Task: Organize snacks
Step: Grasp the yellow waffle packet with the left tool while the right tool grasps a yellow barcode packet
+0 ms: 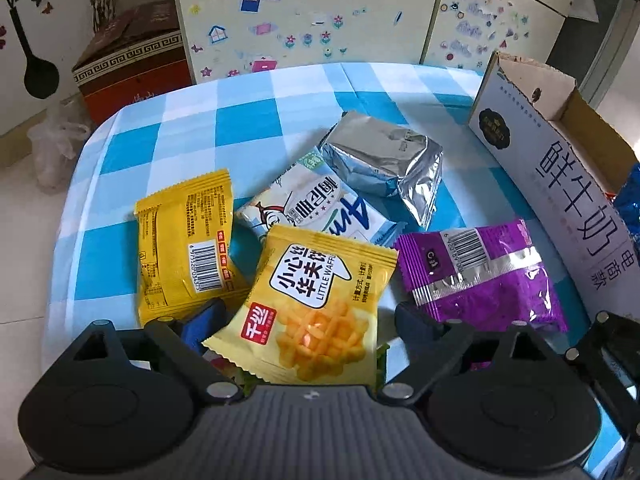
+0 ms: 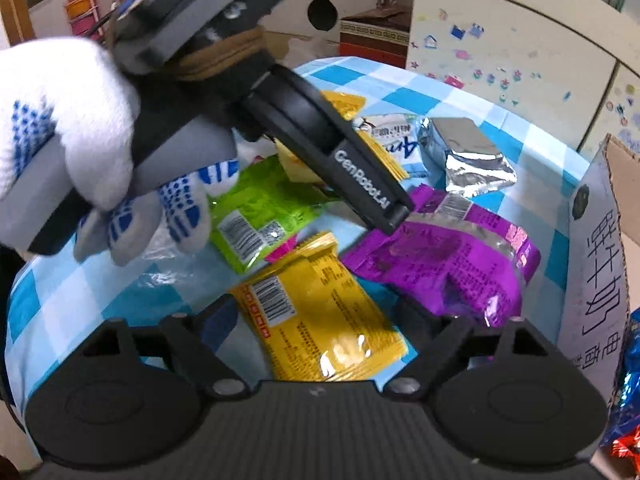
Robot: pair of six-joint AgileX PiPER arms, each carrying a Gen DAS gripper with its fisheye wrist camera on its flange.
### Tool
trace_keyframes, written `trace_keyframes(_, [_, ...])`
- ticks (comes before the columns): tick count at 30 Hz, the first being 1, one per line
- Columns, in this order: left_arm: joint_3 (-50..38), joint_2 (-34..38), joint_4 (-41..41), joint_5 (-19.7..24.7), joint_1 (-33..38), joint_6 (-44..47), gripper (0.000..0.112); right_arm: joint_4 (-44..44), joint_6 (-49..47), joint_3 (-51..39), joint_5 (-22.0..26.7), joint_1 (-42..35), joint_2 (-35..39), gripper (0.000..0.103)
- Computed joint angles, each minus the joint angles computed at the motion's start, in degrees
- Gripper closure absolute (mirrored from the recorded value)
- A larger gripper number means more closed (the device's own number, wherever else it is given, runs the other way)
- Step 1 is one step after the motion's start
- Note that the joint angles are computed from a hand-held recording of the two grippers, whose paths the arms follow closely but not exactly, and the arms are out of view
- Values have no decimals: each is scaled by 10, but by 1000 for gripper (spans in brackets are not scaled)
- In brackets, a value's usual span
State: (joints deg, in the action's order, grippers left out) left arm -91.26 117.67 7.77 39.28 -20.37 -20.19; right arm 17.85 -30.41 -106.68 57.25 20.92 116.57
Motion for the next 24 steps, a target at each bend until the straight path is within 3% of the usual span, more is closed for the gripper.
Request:
trace_keyframes(3, [3, -3, 5, -4, 0, -7, 27, 2, 0, -8, 8, -2, 4, 17])
trace_keyframes(6, [9, -10, -2, -13, 3, -4, 40, 10, 3, -26, 26, -6, 11, 28])
trace_keyframes(11, [11, -19, 18, -12, -1, -39, 41, 22, 15, -55, 57, -14, 22, 42])
trace_keyframes(24, [17, -57, 46, -2, -1, -104, 41, 37, 59, -79, 39, -27, 10, 43])
